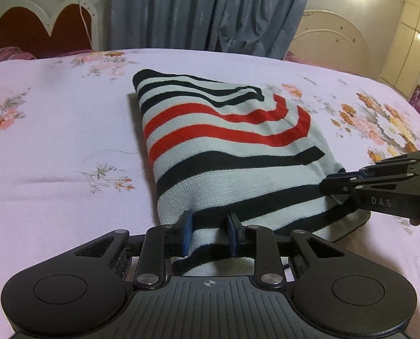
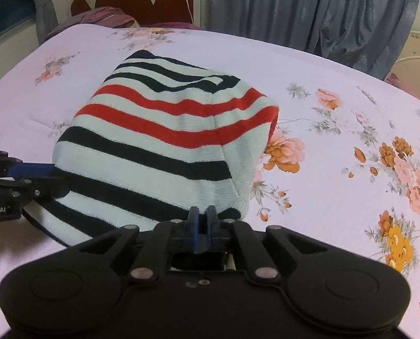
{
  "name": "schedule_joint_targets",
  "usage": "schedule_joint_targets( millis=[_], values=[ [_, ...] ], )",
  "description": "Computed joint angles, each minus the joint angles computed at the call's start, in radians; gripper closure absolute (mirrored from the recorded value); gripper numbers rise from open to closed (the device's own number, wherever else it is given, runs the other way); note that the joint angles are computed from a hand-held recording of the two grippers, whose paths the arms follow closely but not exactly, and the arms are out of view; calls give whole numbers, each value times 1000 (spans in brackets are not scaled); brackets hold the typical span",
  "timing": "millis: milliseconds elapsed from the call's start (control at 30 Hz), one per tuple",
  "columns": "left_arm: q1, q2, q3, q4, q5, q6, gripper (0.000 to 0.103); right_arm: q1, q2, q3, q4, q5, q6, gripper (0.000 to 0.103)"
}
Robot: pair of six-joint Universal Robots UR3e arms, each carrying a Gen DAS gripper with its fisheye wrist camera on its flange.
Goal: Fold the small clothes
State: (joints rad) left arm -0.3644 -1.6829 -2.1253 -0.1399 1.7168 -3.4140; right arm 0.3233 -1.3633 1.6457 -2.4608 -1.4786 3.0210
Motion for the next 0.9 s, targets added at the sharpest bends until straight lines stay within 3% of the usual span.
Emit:
schedule_joint_targets(
  millis=[133,200,233,267,300,333,400,600,733,900],
  values=[
    [-58,27,40,-72,86,-54,77,-31,-66,21,41,50,46,98],
    [-111,43,61,-114,155,-82,77,-50,-146,80,7,71,68,83],
    [-136,46,74,-140,192,-104,55,-55,-190,111,-7,64,73,77],
    [-170,46,87,-162,237,-137,33,-60,-221,133,-17,63,74,55],
    [-212,41,94,-159,301,-171,0,-71,-269,180,-53,65,77,19],
    [-261,31,95,-136,376,-201,0,-76,-305,219,-94,57,81,2],
    [-305,52,118,-202,401,-236,0,-74,-352,253,-96,14,68,1],
    [-508,78,216,-423,567,-417,0,-141,-591,375,19,48,39,1],
    [-659,87,289,-599,676,-579,0,-164,-792,411,178,57,33,1],
    [-871,73,441,-930,823,-847,0,-291,-1105,386,484,182,-35,1]
  ],
)
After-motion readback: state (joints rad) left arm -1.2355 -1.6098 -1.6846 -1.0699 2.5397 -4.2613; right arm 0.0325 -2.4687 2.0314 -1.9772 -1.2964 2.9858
